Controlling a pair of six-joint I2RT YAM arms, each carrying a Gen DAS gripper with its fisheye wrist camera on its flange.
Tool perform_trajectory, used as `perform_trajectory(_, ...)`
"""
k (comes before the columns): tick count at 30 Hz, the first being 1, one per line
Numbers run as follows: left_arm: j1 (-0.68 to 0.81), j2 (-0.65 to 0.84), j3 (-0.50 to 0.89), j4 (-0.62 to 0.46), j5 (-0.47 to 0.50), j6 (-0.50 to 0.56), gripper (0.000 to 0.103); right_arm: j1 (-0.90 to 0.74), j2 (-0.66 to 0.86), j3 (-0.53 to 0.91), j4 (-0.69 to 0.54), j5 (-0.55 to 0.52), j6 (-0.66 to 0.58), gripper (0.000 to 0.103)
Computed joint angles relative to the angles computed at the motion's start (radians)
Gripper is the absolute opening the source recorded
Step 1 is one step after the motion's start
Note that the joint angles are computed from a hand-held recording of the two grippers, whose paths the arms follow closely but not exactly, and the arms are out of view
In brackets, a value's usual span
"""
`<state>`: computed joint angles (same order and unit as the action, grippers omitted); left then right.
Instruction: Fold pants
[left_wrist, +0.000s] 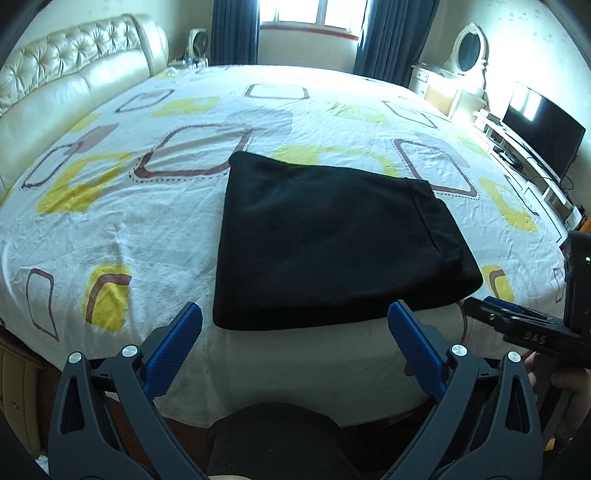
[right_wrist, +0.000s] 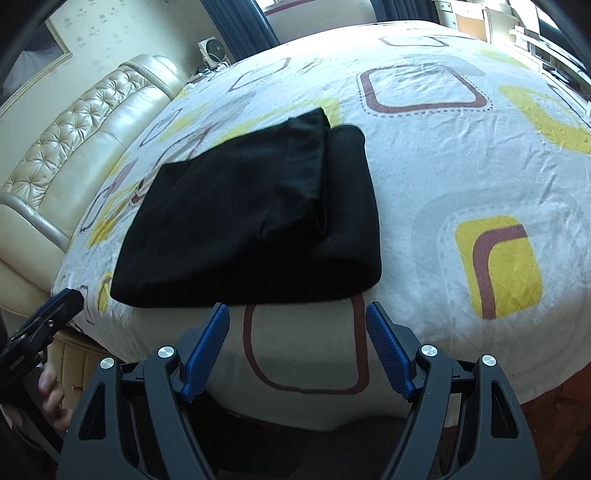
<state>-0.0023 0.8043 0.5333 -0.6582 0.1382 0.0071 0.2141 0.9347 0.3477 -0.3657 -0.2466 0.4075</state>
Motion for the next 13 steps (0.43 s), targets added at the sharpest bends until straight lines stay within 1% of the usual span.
perform_trajectory(1,0.087,0.103,0.033,0.032,0.061,0.05,0.101,-0.054,0.024,0.026,0.009,-0.035,-0.04,0.076)
perform_trajectory(2,0.153,0.205,0.067,0.072,0.096,0.091,0.101,-0.097,0.062,0.056,0.026,-0.056,-0.073,0.079)
perform_trajectory(3,0.2,0.311,0.106,0.125,0.094,0.119,0.101,-0.143,0.114,0.09,0.06,-0.066,-0.109,0.086)
perform_trajectory(6,0.303,0.635,0.243,0.339,0.055,0.159,0.101,-0.231,0.342,0.227,0.198,-0.028,-0.195,0.086)
perform_trajectory(8,0.343,0.846,0.355,0.48,0.002,0.17,0.101,-0.263,0.552,0.365,0.282,0.019,-0.226,0.087)
perform_trajectory(9,0.358,0.962,0.438,0.513,-0.033,0.174,0.101,-0.28,0.67,0.458,0.305,0.043,-0.227,0.087)
perform_trajectory(10,0.365,1.069,0.532,0.51,-0.086,0.173,0.101,-0.288,0.771,0.542,0.32,0.066,-0.21,0.087)
perform_trajectory(11,0.374,1.167,0.63,0.485,-0.136,0.149,0.101,-0.298,0.88,0.648,0.313,0.072,-0.194,0.087)
perform_trajectory(12,0.387,1.241,0.711,0.465,-0.15,0.13,0.101,-0.303,0.983,0.764,0.276,0.081,-0.176,0.087)
perform_trajectory(13,0.399,1.301,0.771,0.468,-0.155,0.128,0.101,-0.305,1.078,0.876,0.238,0.083,-0.164,0.087)
